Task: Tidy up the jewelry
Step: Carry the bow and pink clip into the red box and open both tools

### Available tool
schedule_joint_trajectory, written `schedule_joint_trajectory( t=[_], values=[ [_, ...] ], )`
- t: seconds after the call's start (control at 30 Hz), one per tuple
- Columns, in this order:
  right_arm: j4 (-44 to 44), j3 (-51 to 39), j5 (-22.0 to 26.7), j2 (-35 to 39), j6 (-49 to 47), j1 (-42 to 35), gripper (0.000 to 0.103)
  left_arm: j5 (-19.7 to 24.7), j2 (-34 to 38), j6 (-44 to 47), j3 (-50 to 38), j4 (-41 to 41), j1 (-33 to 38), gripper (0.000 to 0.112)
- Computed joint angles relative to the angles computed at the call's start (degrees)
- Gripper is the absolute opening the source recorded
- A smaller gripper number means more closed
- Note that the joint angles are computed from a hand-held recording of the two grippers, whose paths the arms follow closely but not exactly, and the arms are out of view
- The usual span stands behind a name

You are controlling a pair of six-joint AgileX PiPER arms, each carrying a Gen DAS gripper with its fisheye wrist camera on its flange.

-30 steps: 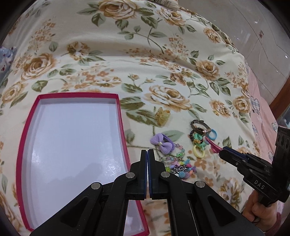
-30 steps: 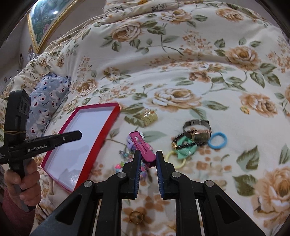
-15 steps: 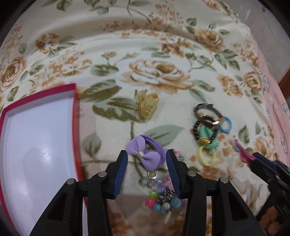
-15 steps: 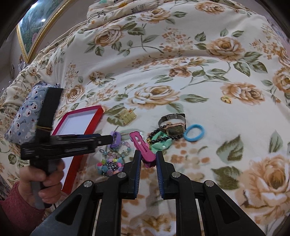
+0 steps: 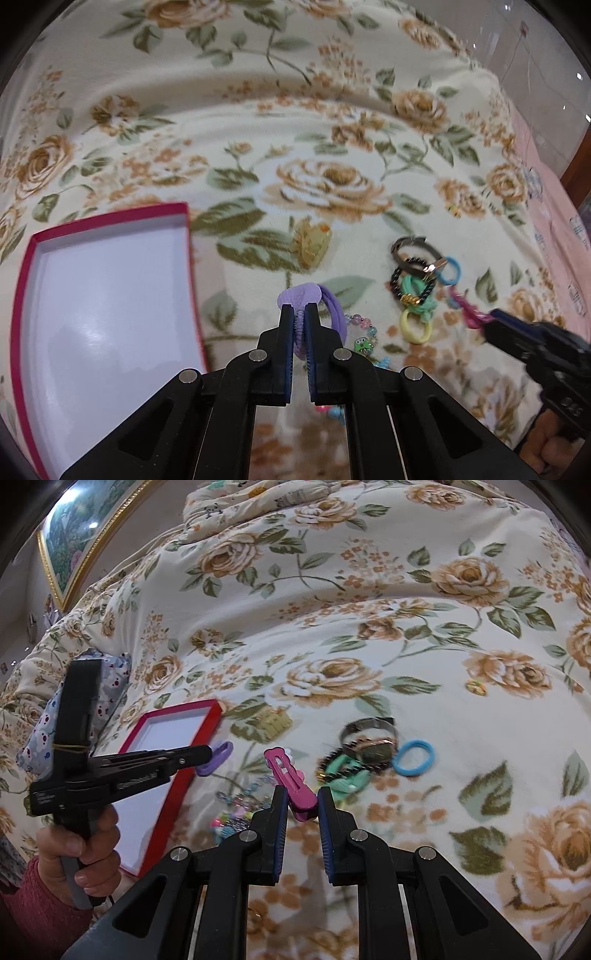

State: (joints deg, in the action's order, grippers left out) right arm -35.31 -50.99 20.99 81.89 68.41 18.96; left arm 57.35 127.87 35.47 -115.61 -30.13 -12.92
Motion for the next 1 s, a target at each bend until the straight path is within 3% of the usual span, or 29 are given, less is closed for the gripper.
schedule_joint_trajectory(
  t=[0.17, 0.47, 0.73, 1.0],
  values=[
    [2.70, -4.36, -0.86, 3.82, -3.23, 1.22, 0.016, -0.06, -5.37, 4.81, 6.40, -4.56, 5.52, 0.004],
    [13.05, -16.62, -1.81, 14.24, -15.15, 3.91, 0.016, 1.62, -6.24, 5.74, 5.42, -5.66, 12.73, 0.004],
    [23.45, -32.45, 0.07, 26.50, -27.53, 5.42, 0.016, 3.79, -1.51, 1.46, -2.74, -2.38, 16.12, 0.004],
    [30.68, -50.63, 7.25, 39.82, -36.17, 5.31, 0.016, 6.87, 8.27, -5.74, -18.04, 2.68, 16.33, 0.004]
  ],
)
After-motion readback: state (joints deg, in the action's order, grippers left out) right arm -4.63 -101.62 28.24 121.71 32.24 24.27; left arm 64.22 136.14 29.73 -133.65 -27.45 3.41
